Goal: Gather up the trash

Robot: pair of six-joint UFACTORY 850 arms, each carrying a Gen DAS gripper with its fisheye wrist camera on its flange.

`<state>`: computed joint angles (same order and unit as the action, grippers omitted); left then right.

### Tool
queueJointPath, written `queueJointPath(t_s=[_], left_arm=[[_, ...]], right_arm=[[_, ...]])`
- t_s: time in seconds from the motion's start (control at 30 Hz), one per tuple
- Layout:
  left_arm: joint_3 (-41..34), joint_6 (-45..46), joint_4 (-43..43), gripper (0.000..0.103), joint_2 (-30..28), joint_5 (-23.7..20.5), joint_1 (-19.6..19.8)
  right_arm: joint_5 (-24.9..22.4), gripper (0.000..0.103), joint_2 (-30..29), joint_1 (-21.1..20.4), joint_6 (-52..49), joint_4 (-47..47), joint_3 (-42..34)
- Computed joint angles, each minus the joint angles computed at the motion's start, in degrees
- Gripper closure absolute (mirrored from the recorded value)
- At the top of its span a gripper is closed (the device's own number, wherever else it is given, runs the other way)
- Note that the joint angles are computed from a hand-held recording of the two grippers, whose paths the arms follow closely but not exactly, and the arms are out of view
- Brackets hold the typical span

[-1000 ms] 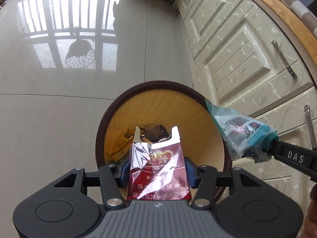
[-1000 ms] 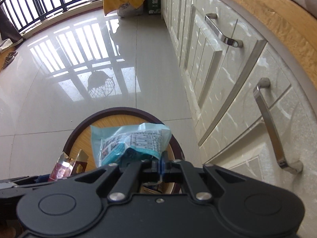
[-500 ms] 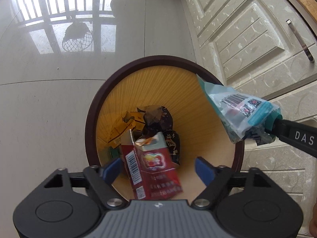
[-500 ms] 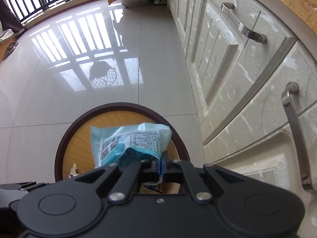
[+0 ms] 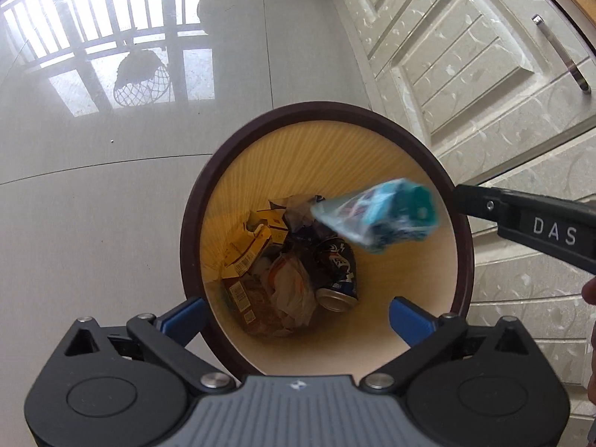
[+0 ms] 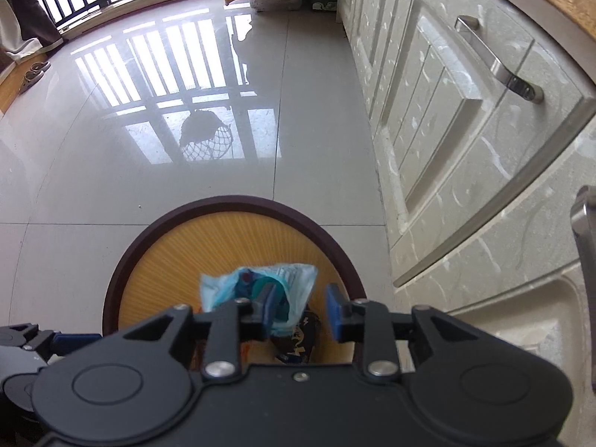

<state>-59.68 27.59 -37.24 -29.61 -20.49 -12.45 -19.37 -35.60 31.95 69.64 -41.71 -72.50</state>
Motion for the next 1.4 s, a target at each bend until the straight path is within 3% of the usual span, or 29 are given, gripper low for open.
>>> queueJointPath(t_s=[0.07, 0.4, 0.7, 0.87, 1.03, 1.4], left_arm=[[0.22, 0.78, -0.31, 0.0, 0.27, 0.06, -0.15], [2.69, 0.93, -0.93, 0.0, 3.04, 1.91, -0.98], [6.6, -0.94, 0.6, 0.0, 7.89, 4.18, -1.58], [9.49, -6.47, 5.24, 0.0, 12.22, 5.05, -1.62], [12.41, -13.87, 12.76, 0.0, 17.84, 5.47, -1.78], [17.57, -30.9, 28.62, 0.0, 33.73, 3.67, -2.22]], right_arm=[[0.02, 0.062, 0.2, -0.1, -0.66, 0.91, 0.12], [-2.14, 0.048, 2.1, 0.16, -8.24, 7.16, 2.03], [-1.69, 0.023, 6.72, 0.85, -2.49, 3.43, 6.12], [-2.25, 0.005, 9.95, 1.91, 3.11, -1.35, 8.12], [-3.91, 0.0, 13.74, 3.57, 5.47, -4.07, 9.83], [-8.99, 0.0, 25.29, 6.98, 4.42, -3.03, 11.97]])
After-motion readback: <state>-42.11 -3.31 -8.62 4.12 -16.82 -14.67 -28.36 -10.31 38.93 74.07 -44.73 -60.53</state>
